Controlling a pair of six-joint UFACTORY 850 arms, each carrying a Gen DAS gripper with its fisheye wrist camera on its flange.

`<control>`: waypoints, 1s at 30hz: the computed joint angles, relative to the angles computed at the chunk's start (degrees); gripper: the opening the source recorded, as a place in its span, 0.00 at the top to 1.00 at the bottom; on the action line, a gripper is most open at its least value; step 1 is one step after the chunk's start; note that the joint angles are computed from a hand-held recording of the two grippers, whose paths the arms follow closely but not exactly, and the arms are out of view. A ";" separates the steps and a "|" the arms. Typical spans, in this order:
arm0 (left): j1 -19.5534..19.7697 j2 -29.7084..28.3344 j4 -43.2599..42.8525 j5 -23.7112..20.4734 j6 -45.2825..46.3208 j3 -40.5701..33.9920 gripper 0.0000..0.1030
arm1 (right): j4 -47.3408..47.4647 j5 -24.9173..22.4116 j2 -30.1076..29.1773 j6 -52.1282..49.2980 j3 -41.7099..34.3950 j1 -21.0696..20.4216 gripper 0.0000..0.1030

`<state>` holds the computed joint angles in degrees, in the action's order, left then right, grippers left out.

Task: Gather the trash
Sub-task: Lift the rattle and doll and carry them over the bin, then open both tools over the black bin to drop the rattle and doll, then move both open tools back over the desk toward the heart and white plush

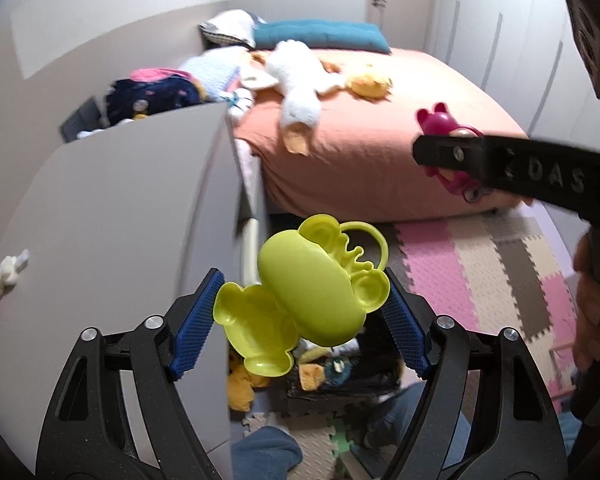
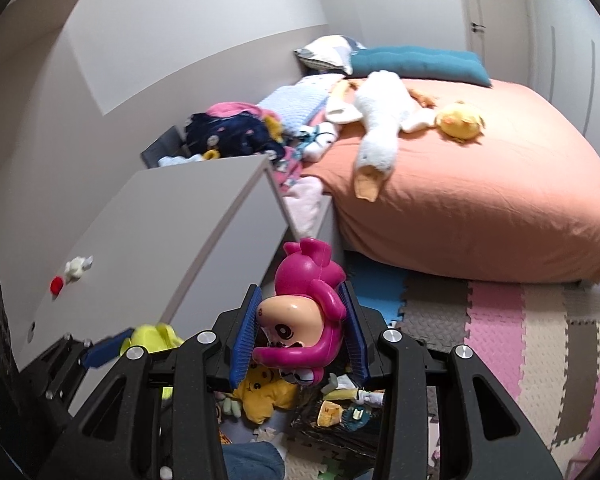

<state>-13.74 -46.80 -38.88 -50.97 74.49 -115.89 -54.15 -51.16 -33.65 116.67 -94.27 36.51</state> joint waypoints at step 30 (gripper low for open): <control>0.40 -2.03 3.76 3.58 -3.77 -2.51 0.06 | 0.34 -2.89 -2.02 -1.17 -2.48 -0.80 0.31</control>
<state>-13.34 -48.83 -35.12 -47.38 70.71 -118.41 -53.81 -54.05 -35.67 115.49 -96.75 35.71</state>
